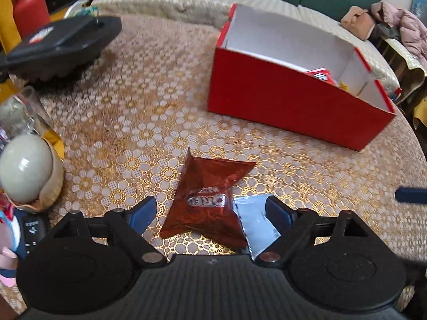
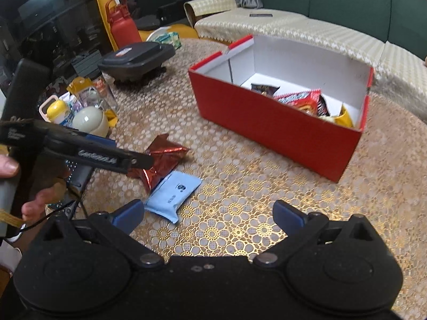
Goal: Organize snacks
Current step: 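Grasp the red Oreo bag with left tool while right grasps the light-blue packet, then carry the Oreo bag into the red box with left tool while right carries blue packet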
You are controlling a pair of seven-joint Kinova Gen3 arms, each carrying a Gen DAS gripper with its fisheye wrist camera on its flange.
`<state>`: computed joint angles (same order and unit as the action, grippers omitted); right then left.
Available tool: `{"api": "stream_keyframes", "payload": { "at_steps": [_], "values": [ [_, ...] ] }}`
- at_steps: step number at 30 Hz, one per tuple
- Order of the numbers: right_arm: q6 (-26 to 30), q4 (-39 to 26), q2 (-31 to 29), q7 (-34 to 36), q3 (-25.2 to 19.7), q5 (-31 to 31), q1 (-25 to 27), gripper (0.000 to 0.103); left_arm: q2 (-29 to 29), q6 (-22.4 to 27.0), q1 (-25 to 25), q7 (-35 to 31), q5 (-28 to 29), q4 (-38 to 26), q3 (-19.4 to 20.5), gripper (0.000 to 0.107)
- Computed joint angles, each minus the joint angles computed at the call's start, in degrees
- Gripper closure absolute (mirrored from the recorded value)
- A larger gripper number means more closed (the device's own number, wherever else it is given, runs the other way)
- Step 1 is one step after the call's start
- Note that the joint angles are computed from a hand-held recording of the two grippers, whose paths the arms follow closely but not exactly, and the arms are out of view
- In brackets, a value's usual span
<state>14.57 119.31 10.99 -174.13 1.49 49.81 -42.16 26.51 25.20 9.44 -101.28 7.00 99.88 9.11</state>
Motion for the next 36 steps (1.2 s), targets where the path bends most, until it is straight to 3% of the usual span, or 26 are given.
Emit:
{"api": "stream_keyframes", "payload": {
  "at_steps": [7, 10, 14, 19, 20, 24, 28, 33, 36],
  "values": [
    [0.3, -5.3, 5.9, 13.0, -4.0, -11.5, 4.2, 0.001, 5.0, 2.4, -1.2, -0.1, 1.2, -4.5, 0.8, 0.019],
    [1.1, -8.0, 8.5, 18.4, -5.5, -16.3, 5.6, 0.001, 5.6, 1.5, 0.8, 0.6, -0.4, -4.6, -0.7, 0.02],
    [2.4, -11.4, 11.5, 23.6, -6.5, -21.3, 6.3, 0.001, 6.3, 1.0, 0.6, 0.8, -0.3, -4.3, -0.8, 0.041],
    [5.2, -15.7, 14.7, 28.0, -5.3, -25.5, 4.5, 0.002, 6.3, -1.9, -1.4, 0.5, 0.3, -2.6, 0.5, 0.049],
    [5.9, -16.6, 15.2, 28.6, -4.7, -26.2, 3.8, 0.002, 6.2, -2.2, -2.2, 0.1, 0.9, -2.2, 1.1, 0.055],
    [9.8, -20.6, 17.4, 31.9, -3.7, -30.0, 2.4, 0.005, 5.0, -4.0, -3.2, 1.2, 2.2, -0.6, 0.8, 0.056],
    [15.9, -25.7, 20.3, 33.4, -2.3, -31.9, 0.2, 0.014, 3.2, -7.9, -5.2, 0.2, 2.4, 2.3, 2.1, 0.056],
    [20.8, -29.0, 22.1, 31.4, -0.2, -31.2, -2.5, 0.03, 2.0, -8.7, -7.5, -1.4, 3.3, 3.5, 3.7, 0.056],
    [23.0, -30.0, 22.7, 29.1, 1.1, -28.7, -4.6, 0.05, 1.6, -8.7, -7.2, -1.3, 3.3, 3.7, 3.2, 0.056]
  ]
}}
